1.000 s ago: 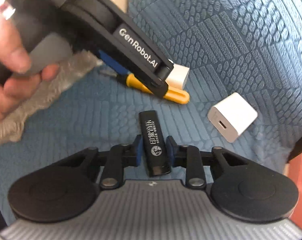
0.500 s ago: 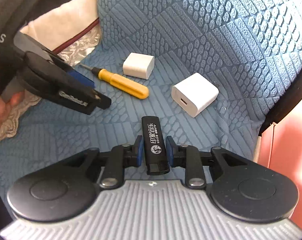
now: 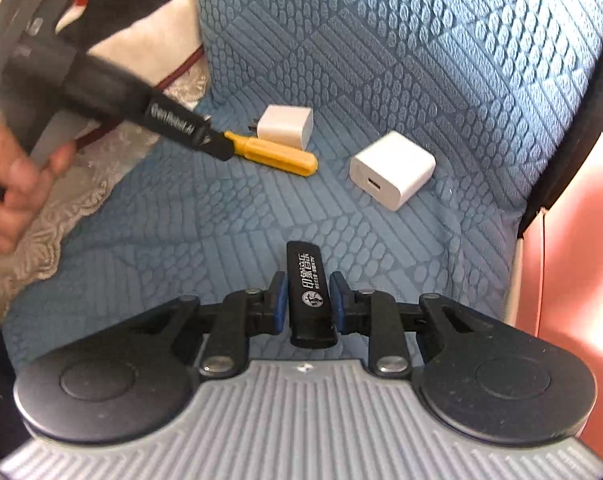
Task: Organize rigid objects
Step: 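Grasp the black USB stick with the right tool, then grasp the yellow screwdriver with the left tool while the right tool holds the USB stick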
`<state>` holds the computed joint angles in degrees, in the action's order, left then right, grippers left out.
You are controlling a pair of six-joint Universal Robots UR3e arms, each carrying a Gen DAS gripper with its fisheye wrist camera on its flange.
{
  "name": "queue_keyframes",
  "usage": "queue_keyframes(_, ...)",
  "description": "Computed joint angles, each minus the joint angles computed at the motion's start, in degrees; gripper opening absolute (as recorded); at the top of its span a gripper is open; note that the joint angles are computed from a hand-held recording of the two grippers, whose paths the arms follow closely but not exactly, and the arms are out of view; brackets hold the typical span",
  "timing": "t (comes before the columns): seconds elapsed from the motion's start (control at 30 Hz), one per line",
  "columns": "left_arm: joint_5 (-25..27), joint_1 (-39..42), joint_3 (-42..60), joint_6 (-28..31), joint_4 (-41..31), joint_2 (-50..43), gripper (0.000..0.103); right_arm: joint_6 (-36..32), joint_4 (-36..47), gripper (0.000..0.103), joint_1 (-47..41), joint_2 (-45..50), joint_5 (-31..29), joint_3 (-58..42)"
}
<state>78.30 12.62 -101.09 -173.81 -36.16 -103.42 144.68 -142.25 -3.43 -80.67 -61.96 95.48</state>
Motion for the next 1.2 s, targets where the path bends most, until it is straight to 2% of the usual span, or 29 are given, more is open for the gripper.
queue_keyframes(0.07,0.83,-0.59,-0.17,1.20,3.65,-1.14,0.082,0.08,-0.10,0.026,0.34,0.76,-0.70,-0.40)
queue_keyframes(0.13,1.48,-1.30,0.71,2.21,5.67,-2.61,0.082,0.09,0.11,0.026,0.26,1.05,-0.72,-0.71)
queue_keyframes(0.2,-0.55,-0.66,1.84,3.46,4.90,-3.73,0.082,0.24,0.48,0.026,0.10,1.27,-0.45,-1.15)
queue_keyframes(0.3,-0.25,-0.58,5.00,5.74,1.84,-6.49,0.082,0.46,1.60,0.026,-0.27,1.33,0.32,-1.77)
queue_keyframes(0.57,-3.93,3.47,7.19,4.55,-3.84,-8.05,0.081,0.33,2.66,0.026,-0.25,1.77,1.24,-2.75)
queue_keyframes(0.63,-3.88,3.13,7.06,4.17,-5.91,-6.81,0.072,0.39,3.07,0.026,0.21,2.59,0.91,-3.62)
queue_keyframes(0.7,-2.75,2.63,5.53,3.33,-6.02,-5.14,0.047,0.84,3.49,0.026,0.73,3.35,0.78,-4.46)
queue_keyframes(0.8,-1.97,2.12,2.50,2.03,-6.14,-2.30,0.031,1.03,3.31,0.026,1.49,4.12,0.11,-4.79)
queue_keyframes(0.9,1.18,-0.46,-0.02,1.16,-5.05,0.34,0.027,1.88,2.06,0.026,2.37,4.07,-1.04,-4.36)
queue_keyframes(0.97,0.26,-1.05,-2.29,-0.49,-4.65,3.13,0.022,2.58,1.29,0.026,2.61,3.61,-1.14,-3.77)
queue_keyframes(1.2,2.47,-6.72,-8.43,-10.26,-0.71,6.60,0.017,4.04,-0.77,0.026,1.62,0.07,-2.24,0.55)
